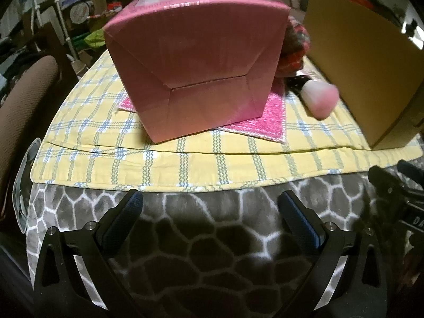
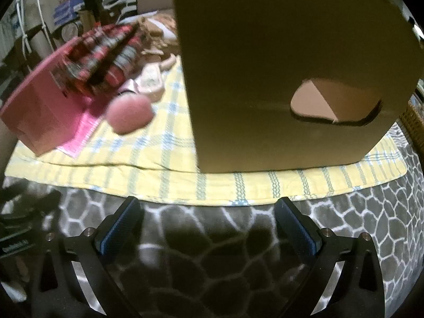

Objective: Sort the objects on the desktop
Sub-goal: 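Move the left tool toward the plaid-dressed doll on the table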

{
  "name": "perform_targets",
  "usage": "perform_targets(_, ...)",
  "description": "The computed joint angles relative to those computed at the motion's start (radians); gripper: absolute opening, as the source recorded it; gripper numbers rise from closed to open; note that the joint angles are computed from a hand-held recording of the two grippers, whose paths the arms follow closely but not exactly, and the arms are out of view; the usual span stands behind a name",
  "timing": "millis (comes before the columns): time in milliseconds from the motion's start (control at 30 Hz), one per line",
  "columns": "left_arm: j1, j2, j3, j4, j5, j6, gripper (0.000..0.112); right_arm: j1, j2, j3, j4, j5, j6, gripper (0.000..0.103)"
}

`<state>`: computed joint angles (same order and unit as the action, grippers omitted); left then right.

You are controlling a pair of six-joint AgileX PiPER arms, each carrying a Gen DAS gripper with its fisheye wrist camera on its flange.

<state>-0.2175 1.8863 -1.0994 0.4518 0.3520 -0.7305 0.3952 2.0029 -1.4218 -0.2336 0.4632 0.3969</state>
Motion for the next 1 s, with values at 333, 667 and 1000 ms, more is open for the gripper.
perform_targets(333,0.005,-0.171,0.049,-0.052,-0.026,0.125,0.103,0.062,-0.153,0.028,-0.024,0.019,-0.002,0.103)
perform_targets(667,0.116,-0.224,-0.069,-0.348,0.072,0.456,0.103,0.144,-0.112,-0.207,-0.012,0.161,0.011,0.103)
perform_targets(1000,0.312,-0.076,-0.502,-0.72,0.312,0.862,0.103,0.168,0.009,-0.507,0.041,0.3,-0.07,0.103)
